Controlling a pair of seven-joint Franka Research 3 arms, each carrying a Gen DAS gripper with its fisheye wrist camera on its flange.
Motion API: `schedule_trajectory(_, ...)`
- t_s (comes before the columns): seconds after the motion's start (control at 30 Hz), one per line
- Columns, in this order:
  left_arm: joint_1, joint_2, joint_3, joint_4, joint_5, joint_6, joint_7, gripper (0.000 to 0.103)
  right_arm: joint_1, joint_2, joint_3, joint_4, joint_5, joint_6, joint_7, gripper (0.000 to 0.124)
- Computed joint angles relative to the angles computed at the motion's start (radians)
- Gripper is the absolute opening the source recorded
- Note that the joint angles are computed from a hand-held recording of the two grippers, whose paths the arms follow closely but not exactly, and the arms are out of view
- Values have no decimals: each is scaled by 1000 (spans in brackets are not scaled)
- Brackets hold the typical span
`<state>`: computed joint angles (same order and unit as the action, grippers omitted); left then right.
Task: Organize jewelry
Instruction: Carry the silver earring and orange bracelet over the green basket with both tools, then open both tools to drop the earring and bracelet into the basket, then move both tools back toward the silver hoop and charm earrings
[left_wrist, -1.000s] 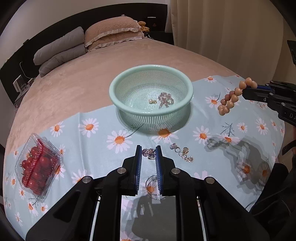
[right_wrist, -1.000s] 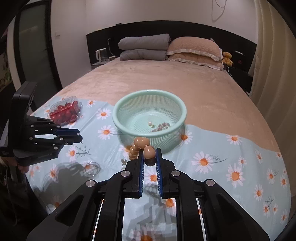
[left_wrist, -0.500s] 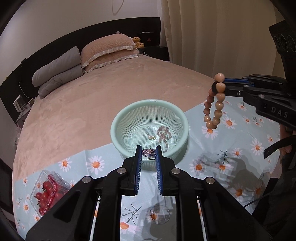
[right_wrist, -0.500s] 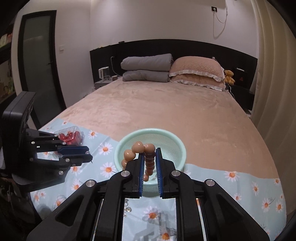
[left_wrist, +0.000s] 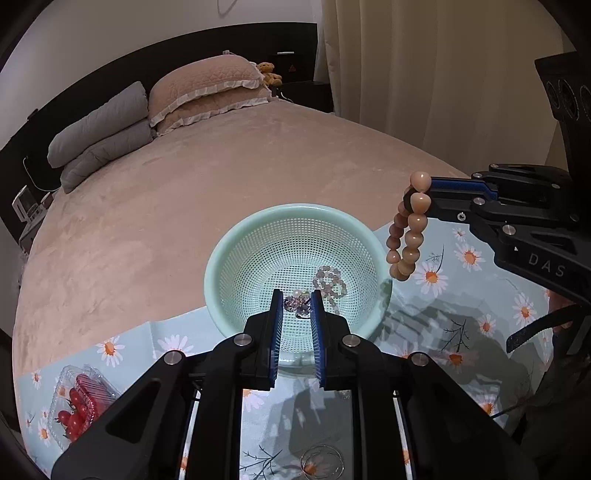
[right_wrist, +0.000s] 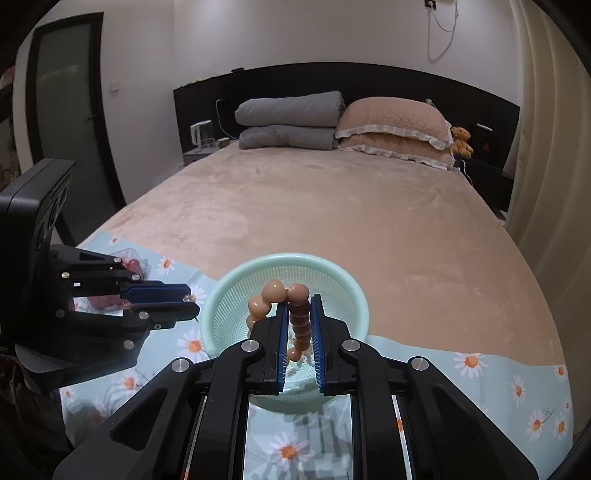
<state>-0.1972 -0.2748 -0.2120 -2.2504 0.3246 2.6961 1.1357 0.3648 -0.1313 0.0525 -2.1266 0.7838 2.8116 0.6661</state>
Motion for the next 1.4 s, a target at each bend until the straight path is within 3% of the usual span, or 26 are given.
schedule_trajectory(0.47, 16, 131, 24, 26, -64, 10, 34, 17, -32, 143, 39, 53, -63, -1, 69, 12)
schedule_trajectory(0.5, 21, 130, 20, 23, -49, 11, 21, 24, -31, 141, 42, 44, -82, 17, 80, 14)
schedule_trajectory(0.53, 31, 125, 13, 15, -16, 14, -9, 31, -30, 137, 45, 32, -114, 41, 104, 31)
schedule_trajectory(0.57, 41, 116, 6, 7, 22, 19, -45, 57, -28, 129, 48, 14, -138, 77, 124, 58)
schedule_trajectory(0.6, 51, 103, 0, -4, 59, 25, -83, 74, -24, 121, 51, -4, -147, 125, 132, 67)
schedule_trajectory(0.63, 62, 84, -5, -21, 95, 39, -122, 78, -19, 110, 53, -24, -124, 171, 110, 78)
schedule_trajectory(0.73, 86, 21, -13, -65, 155, 46, -189, 95, -8, 77, 39, -43, -49, 172, 43, 85)
schedule_trajectory(1.0, 70, -55, 18, -106, 103, -21, -174, 96, 7, 14, 27, -94, -133, 168, 106, 86)
schedule_trajectory(1.4, 51, -197, 5, -229, 65, -68, -181, 97, 36, -111, 10, -219, -215, 155, 173, 86)
